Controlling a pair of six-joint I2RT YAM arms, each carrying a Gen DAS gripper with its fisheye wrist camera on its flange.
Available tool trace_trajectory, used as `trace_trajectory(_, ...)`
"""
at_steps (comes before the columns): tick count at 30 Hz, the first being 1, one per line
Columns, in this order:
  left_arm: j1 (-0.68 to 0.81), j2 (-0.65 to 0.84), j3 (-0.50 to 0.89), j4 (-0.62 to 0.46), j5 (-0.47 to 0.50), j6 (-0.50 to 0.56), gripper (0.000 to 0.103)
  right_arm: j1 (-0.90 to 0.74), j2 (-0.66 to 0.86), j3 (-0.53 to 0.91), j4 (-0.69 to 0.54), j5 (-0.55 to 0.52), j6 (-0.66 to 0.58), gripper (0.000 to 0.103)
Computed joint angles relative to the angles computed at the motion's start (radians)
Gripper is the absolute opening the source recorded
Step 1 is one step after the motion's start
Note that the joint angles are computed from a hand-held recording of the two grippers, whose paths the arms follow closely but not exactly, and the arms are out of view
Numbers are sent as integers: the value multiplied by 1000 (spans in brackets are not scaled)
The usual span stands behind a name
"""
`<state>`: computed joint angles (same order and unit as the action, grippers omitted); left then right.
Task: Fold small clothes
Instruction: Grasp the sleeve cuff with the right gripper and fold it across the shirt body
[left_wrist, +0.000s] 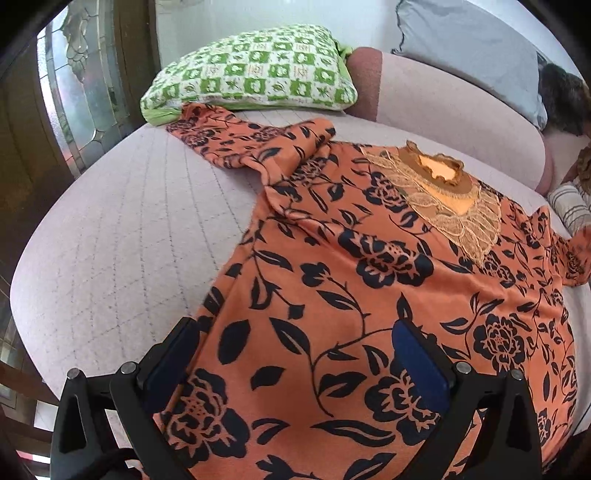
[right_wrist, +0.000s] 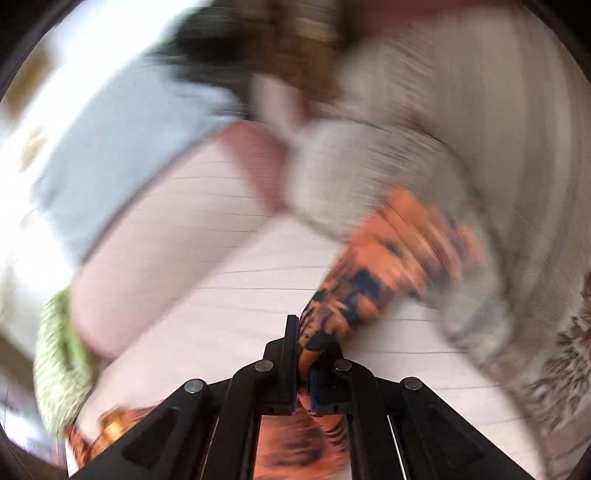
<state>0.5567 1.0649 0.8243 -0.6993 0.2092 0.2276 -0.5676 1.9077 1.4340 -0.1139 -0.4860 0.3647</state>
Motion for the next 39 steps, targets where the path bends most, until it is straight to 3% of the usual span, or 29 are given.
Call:
trace_trajectory(4,63,-5,12,-5,47,4,103,200,-224,-111,37,-32,12,4)
trace_trajectory(10,167,17,39,-10,116,26,103,648,-355,-206,79,130,54,4)
trace_trajectory(12,196,33,49,-11,137,31,103,798,-316,-190,94,199,87,4)
trace_trajectory(16,247,58,68,-14,175,32,103,1020,-53,-32,72,291,77,7)
trace_trajectory(18,259,68,75,-19,189,36,103,1059,116,121,-73,291,32,7)
trace_trajectory(20,268,67,76,-20,197,44,103,1066,310,301,-216,206,58,7)
trace_trajectory(22,274,64,76,-16,203,48,103,1040,319,280,-194,148,74,9)
trace_trajectory(23,276,66,78,-15,210,43,103,1040,277,202,-115,151,81,10)
trace_trajectory(26,266,82,91,-28,229,26,103,1013,174,87,-56,109,54,13)
trace_trajectory(27,251,81,92,-24,225,13,103,993,147,48,-34,94,43,20)
trace_trajectory(29,205,77,95,-14,209,-14,103,926,63,-56,5,55,31,52)
trace_trajectory(30,175,72,96,-8,190,-26,103,903,34,-96,28,35,34,85)
trace_trajectory(31,137,70,101,-6,167,-41,103,890,24,-122,53,13,43,91)
trace_trajectory(33,41,75,125,-4,116,-64,103,862,8,-157,82,-35,54,91)
trace_trajectory(39,-399,214,290,47,-280,-58,103,722,-106,-397,250,-101,136,91)
